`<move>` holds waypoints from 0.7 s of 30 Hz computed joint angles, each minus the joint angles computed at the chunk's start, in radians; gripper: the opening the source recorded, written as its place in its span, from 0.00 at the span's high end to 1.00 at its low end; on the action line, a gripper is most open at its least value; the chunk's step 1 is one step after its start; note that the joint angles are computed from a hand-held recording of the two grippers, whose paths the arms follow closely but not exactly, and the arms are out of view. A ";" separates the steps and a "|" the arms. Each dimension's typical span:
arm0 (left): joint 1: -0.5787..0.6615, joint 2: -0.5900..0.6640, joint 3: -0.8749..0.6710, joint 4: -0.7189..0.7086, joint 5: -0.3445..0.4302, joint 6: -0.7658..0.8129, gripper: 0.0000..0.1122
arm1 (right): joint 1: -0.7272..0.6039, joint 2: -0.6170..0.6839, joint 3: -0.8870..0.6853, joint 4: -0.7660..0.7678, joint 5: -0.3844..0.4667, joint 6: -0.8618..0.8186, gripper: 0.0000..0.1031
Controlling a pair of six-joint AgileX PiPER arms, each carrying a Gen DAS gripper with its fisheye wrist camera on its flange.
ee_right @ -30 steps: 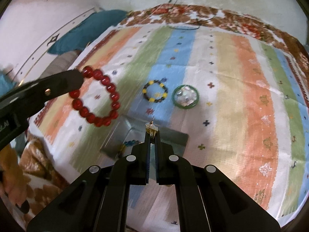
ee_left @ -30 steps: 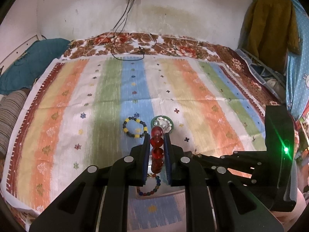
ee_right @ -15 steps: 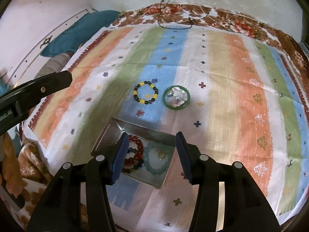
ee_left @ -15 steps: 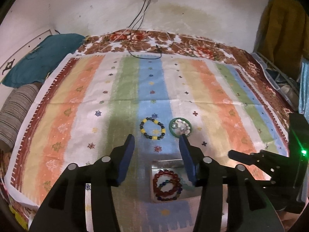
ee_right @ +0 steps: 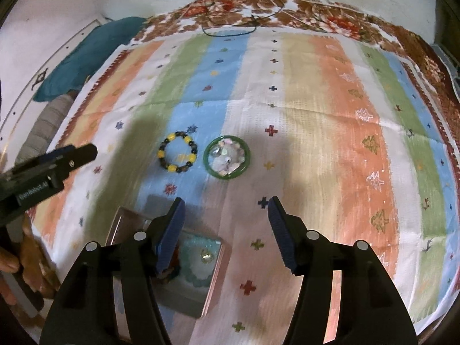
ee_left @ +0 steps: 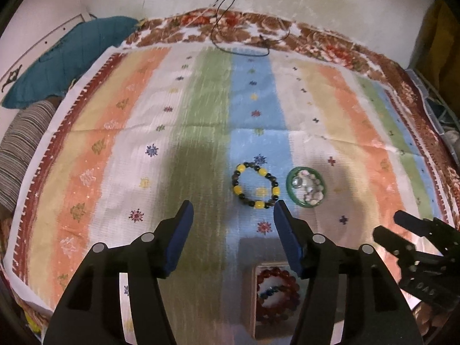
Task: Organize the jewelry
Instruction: 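Move both open grippers toward the yellow-and-black bracelet and green bangle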
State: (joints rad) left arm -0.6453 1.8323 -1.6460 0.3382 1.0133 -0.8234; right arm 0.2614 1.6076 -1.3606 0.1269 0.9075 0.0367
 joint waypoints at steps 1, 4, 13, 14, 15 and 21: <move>0.006 0.011 -0.012 -0.007 0.003 0.011 0.48 | -0.001 0.010 -0.005 -0.003 -0.002 0.001 0.42; 0.014 0.054 -0.051 -0.018 0.014 0.032 0.48 | 0.003 0.038 -0.020 -0.031 -0.002 0.011 0.42; 0.033 0.141 -0.117 -0.036 0.027 0.083 0.48 | -0.025 0.155 -0.112 -0.056 0.014 0.056 0.42; 0.036 0.150 -0.124 -0.039 0.027 0.089 0.48 | -0.027 0.164 -0.119 -0.058 0.016 0.058 0.42; 0.039 0.156 -0.128 -0.040 0.028 0.093 0.48 | -0.027 0.176 -0.130 -0.060 0.018 0.061 0.42; 0.052 0.204 -0.170 -0.045 0.034 0.120 0.47 | -0.022 0.225 -0.173 -0.086 0.031 0.075 0.42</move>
State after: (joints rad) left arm -0.5937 2.0362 -1.8162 0.2936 1.0475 -0.7030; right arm 0.2393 1.8324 -1.5337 0.0410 0.9387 0.1118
